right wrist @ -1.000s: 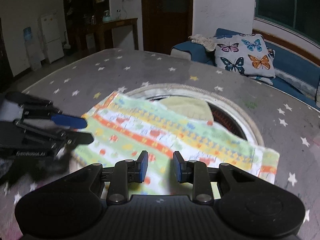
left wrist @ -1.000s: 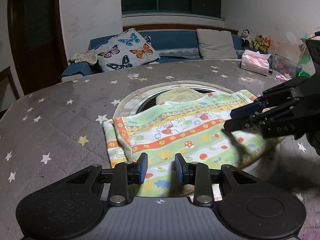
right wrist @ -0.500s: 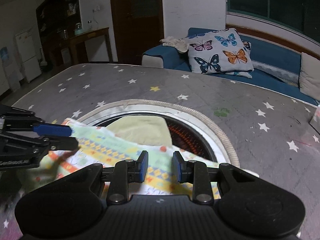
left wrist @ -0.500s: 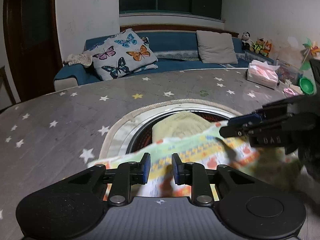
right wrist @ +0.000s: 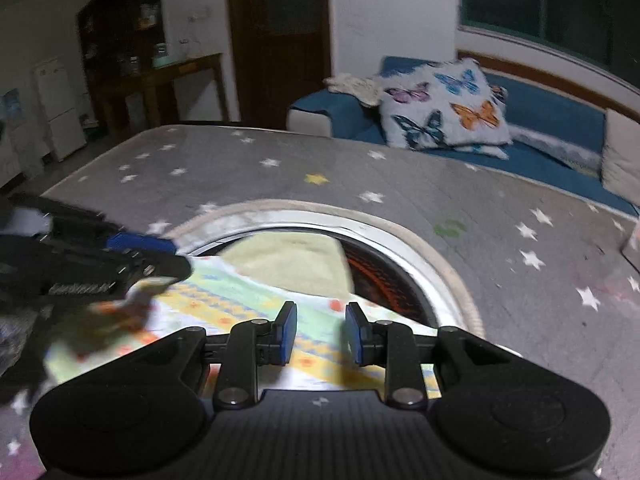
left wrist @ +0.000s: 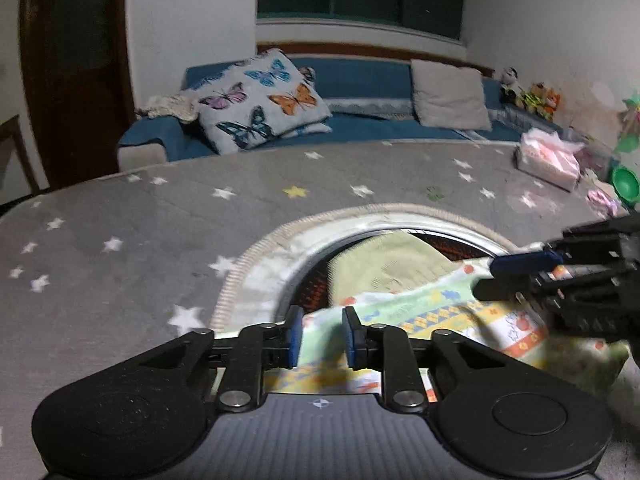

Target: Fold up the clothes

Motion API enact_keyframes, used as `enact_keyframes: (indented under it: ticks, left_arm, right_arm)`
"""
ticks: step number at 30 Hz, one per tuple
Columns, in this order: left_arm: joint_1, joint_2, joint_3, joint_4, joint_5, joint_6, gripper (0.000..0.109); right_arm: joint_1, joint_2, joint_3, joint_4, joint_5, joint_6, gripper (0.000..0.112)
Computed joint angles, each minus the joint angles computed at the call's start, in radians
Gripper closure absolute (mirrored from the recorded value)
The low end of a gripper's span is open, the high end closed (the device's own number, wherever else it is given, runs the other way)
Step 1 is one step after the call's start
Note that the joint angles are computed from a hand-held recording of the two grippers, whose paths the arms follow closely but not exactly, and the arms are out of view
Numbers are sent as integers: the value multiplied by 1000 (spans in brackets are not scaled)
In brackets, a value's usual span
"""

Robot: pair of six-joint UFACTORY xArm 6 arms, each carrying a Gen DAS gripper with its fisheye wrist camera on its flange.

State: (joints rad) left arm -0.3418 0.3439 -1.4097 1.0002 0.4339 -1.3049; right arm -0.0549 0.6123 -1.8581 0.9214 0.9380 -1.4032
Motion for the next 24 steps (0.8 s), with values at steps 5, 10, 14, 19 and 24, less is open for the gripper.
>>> enact_keyframes:
  ticks: [5, 10, 14, 19, 24]
  left_arm:
    - [10, -113, 107, 92, 56, -114, 57]
    - [27, -222, 223, 110, 106, -206, 43]
    - [37, -284, 301, 90, 108, -251, 39]
    - [43, -332, 370, 53, 69, -276, 33]
    - [44, -357, 408, 30, 27, -316, 20]
  right_arm:
    - [3, -127, 149, 34, 72, -124, 79]
    - [16, -247, 293, 38, 155, -252, 73]
    - [42, -326, 397, 17, 201, -346, 71]
    - [89, -377, 494, -13, 158, -422, 71]
    - [116, -413, 563, 6, 76, -490, 73]
